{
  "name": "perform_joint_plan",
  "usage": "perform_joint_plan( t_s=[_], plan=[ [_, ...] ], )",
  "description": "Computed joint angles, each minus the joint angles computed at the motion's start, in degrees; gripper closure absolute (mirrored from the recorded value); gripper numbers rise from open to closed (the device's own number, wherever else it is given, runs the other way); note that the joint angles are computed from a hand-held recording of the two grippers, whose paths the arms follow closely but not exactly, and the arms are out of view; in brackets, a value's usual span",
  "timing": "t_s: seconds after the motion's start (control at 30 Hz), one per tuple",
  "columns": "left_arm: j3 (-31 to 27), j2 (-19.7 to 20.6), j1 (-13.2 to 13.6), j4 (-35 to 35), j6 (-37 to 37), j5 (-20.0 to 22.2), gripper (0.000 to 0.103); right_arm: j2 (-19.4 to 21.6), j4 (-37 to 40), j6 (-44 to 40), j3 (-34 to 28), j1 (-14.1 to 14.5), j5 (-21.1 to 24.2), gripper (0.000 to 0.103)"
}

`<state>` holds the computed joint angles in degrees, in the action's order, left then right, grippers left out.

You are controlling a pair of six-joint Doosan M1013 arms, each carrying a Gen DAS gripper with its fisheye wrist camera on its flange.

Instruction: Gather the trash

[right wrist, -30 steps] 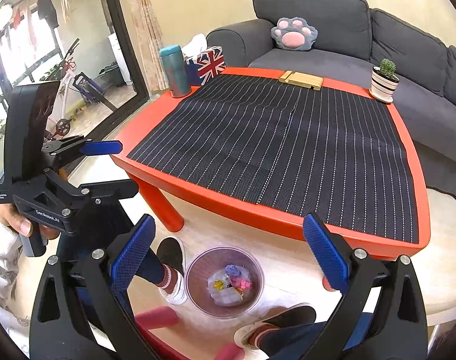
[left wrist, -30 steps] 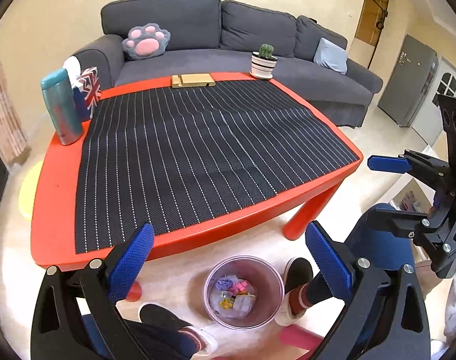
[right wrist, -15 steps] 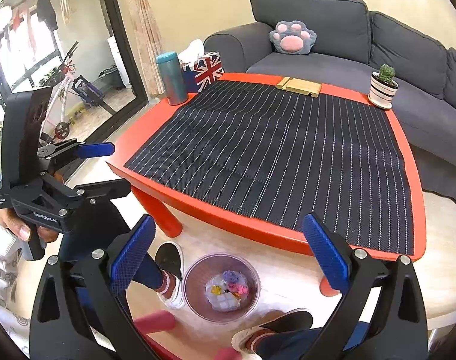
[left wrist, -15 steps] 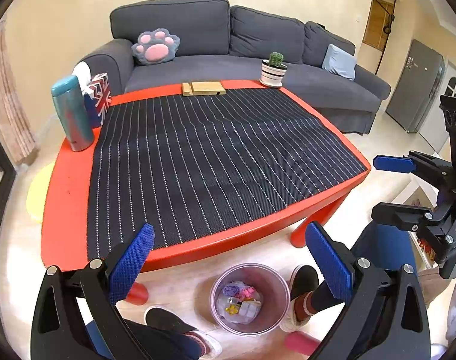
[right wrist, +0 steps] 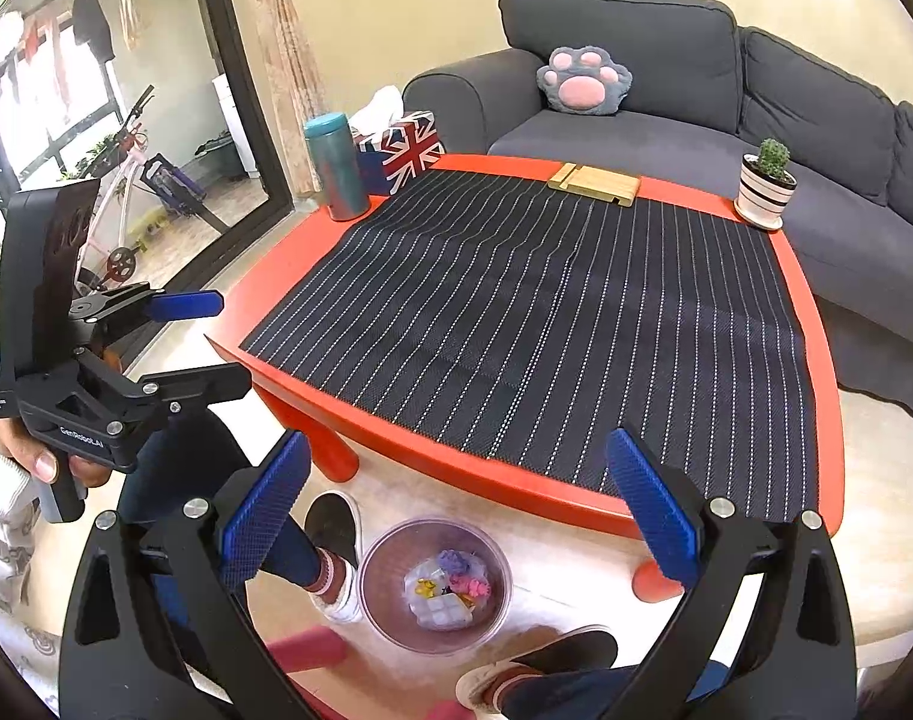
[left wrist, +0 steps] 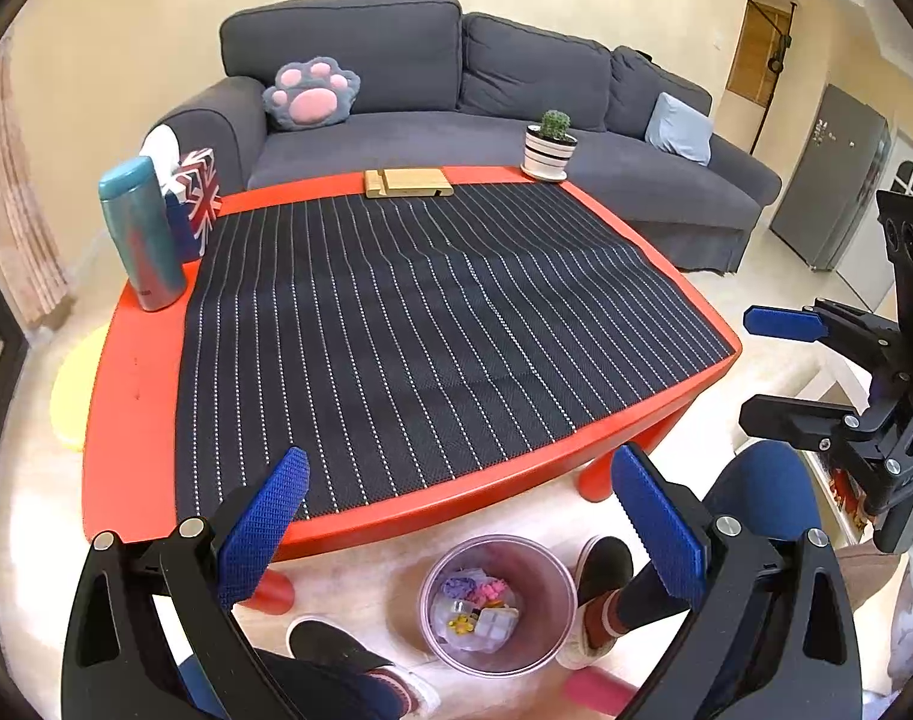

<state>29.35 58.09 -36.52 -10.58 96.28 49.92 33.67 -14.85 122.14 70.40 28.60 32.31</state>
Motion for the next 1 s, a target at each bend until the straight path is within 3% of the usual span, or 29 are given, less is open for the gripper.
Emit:
perform_joint_plan(
  t_s=[0.8, 0.93, 1.0],
  plan=[
    [-17.78, 8.77, 0.41, 1.26, -1.58, 9.5, 0.006, 1.66, 2.23, -2.88, -3.24, -1.19, 1.81, 0.006],
    [-22.83, 11.21, 0.45, 1.31, -1.89, 12.15, 0.006, 1.74, 2.35, -3.03, -3.41, -1.24, 1.95, 0.006],
    [-29.15, 14.22, 0.44, 1.52, -2.38, 15.43, 0.006, 1.72, 2.37, -3.07, -3.35, -1.26, 1.91, 0.006]
  ],
)
